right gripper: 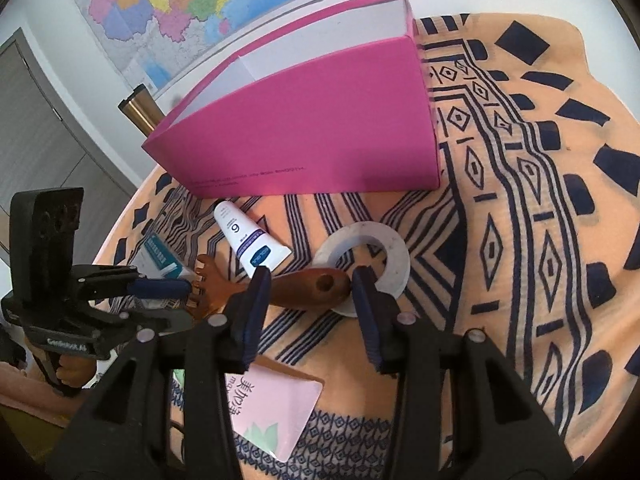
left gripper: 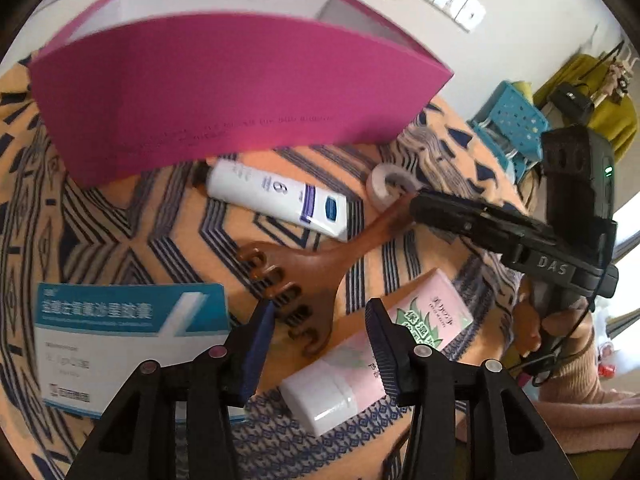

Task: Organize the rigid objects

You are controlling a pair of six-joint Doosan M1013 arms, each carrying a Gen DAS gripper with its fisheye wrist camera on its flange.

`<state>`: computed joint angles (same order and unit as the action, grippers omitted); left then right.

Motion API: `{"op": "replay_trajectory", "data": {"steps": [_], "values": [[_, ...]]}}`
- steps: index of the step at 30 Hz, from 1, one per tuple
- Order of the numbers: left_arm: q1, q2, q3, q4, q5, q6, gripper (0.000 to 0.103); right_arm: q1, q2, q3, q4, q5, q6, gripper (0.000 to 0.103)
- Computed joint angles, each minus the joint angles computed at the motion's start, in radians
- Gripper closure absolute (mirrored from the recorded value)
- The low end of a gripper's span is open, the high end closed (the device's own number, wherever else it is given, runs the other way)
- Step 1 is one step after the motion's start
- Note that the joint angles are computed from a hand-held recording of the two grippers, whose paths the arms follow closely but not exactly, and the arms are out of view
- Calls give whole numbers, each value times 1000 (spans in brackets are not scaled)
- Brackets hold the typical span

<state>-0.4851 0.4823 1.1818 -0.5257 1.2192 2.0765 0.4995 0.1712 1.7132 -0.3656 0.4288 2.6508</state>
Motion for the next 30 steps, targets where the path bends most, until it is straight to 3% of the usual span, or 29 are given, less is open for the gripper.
{"op": "replay_trajectory", "data": {"steps": [16,23,30], "values": [[-2,-19,-13,-14,-59,-15,56,26,-14,-16,-183,31,150,58],[-7,-30,-62,-30,-125,30,56,28,-38,-38,-316,38,226,58],[-19,12,-166,-1,-155,32,56,6,-39,-77,-412,46,254,58]]}}
